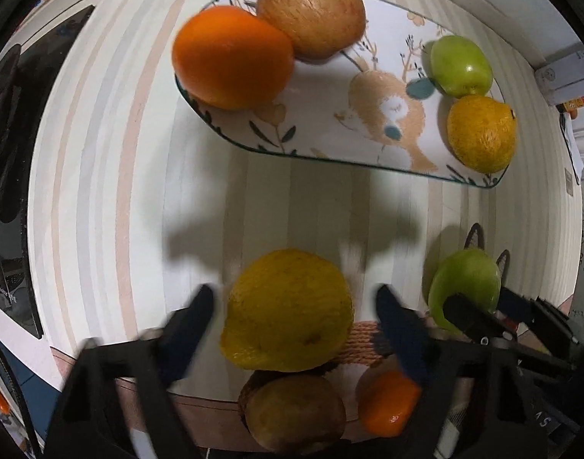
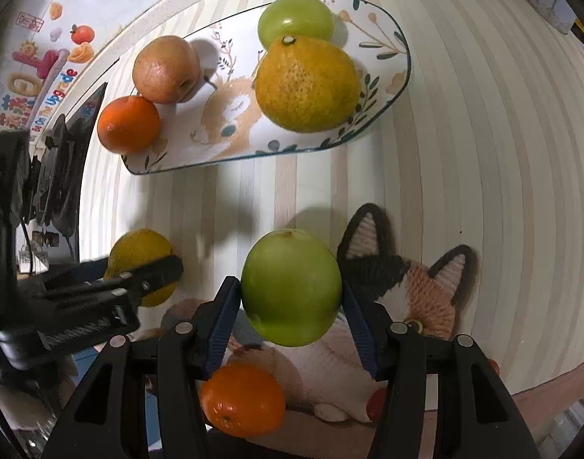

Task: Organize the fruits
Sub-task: 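Grasp the second green apple with the right tool while the left tool grasps a lemon, then carry the apple and lemon onto the plate and open both tools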

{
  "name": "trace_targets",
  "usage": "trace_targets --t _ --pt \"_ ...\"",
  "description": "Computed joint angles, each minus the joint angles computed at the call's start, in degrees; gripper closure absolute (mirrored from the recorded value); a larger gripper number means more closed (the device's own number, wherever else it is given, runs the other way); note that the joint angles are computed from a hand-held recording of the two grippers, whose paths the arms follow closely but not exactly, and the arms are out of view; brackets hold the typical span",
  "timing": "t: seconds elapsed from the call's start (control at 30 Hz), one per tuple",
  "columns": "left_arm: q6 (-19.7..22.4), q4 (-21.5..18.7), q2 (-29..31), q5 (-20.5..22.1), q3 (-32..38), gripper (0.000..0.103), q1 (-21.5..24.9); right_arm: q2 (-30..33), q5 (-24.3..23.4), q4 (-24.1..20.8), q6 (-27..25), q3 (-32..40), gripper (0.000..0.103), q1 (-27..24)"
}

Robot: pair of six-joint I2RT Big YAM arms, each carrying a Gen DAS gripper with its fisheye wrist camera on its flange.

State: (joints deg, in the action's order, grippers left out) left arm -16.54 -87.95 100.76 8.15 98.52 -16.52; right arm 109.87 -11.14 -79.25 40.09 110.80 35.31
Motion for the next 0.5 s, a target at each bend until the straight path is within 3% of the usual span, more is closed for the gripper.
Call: trace_targets --t 0.17,0.33,0.5 --pt "0.15 1.44 -0.67 -0.54 -1.55 0.042 -0.52 0.69 -2.0 1.0 -0.06 0.02 0.046 -0.37" --pt "-0.31 1.53 -1.62 -0.92 -1.42 0.043 -1.29 0.09 -0.52 2.46 1.73 -0.54 0.046 0.25" --pt "0.05 0.57 -2.19 0.95 3.87 0.042 -1.73 -2.66 -0.44 4.46 3.53 -0.7 0.046 -0.97"
